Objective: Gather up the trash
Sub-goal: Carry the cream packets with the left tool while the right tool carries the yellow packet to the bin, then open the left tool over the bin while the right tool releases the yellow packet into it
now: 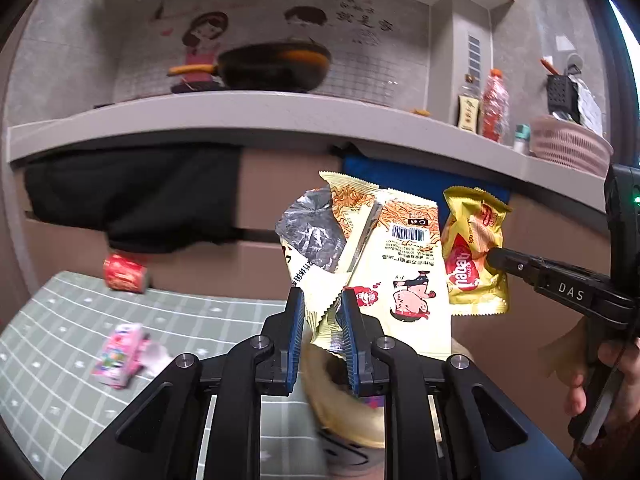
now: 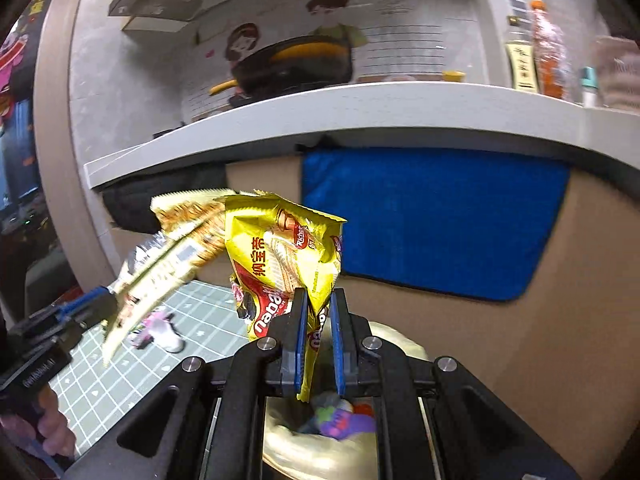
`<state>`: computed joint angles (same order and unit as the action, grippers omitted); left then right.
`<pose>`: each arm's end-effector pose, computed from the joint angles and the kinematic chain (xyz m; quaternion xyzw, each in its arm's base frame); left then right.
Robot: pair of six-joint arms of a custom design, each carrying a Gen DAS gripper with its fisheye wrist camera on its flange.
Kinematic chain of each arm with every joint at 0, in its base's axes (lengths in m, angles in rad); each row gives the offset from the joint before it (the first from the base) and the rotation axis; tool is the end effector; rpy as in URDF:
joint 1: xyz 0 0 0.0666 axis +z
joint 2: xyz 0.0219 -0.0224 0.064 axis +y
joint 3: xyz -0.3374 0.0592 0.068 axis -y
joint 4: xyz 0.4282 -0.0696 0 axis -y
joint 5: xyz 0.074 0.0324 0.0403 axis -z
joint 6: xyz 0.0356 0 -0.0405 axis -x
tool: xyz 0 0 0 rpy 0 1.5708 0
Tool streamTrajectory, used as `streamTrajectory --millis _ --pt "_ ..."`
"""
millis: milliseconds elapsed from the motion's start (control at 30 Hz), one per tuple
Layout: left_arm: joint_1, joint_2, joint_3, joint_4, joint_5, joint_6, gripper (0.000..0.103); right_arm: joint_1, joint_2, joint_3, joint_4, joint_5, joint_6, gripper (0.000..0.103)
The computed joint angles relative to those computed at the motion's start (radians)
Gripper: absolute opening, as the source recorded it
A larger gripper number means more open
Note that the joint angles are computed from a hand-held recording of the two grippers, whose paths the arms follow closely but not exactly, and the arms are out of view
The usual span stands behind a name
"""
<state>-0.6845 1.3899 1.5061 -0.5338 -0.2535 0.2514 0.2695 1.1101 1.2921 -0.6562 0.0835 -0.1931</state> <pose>0.4334 -0.3427 0.4802 0.1114 0.8270 -0.1494 0.5305 0.4359 0.1169 0.4904 -0.0108 0.8529 0.0847 0.5151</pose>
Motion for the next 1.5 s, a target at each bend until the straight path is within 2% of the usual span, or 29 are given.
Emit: streamTrajectory --millis 133,233,600,700,900,1067,1200,1500 --pt "-0.014 0.050 0.027 0.020 0.020 -0.013 0.019 -0.037 -0.010 -0.031 -0.002 -0.021 -0.012 0.011" --pt "-0.011 0.097 0.059 0.006 0.044 -0.017 0.019 -0.054 -0.018 -0.062 0.004 -0.031 -0.016 0.011" --pt "0.032 0.299 0.203 -0.196 0.222 0.118 0.019 -0.102 0.102 -0.062 -0.012 -0.091 -0.053 0.011" --pt "0.034 0.329 0.223 -0.231 0.244 0.121 0.019 -0.108 0.135 -0.058 -0.022 -0.095 -0.054 0.011" --pt "0.033 0.363 0.241 -0.283 0.311 0.141 0.019 -0.114 0.196 -0.038 -0.074 -0.093 -0.049 0.011" --pt "0.021 0.380 0.257 -0.305 0.312 0.123 0.019 -0.104 0.233 -0.021 -0.102 -0.059 -0.035 0.011" --pt "0.020 0.396 0.276 -0.328 0.342 0.139 0.019 -0.101 0.251 -0.005 -0.108 -0.050 -0.039 0.011" --pt "0.004 0.409 0.293 -0.325 0.368 0.102 0.019 -0.116 0.158 -0.047 -0.004 -0.001 -0.077 0.011"
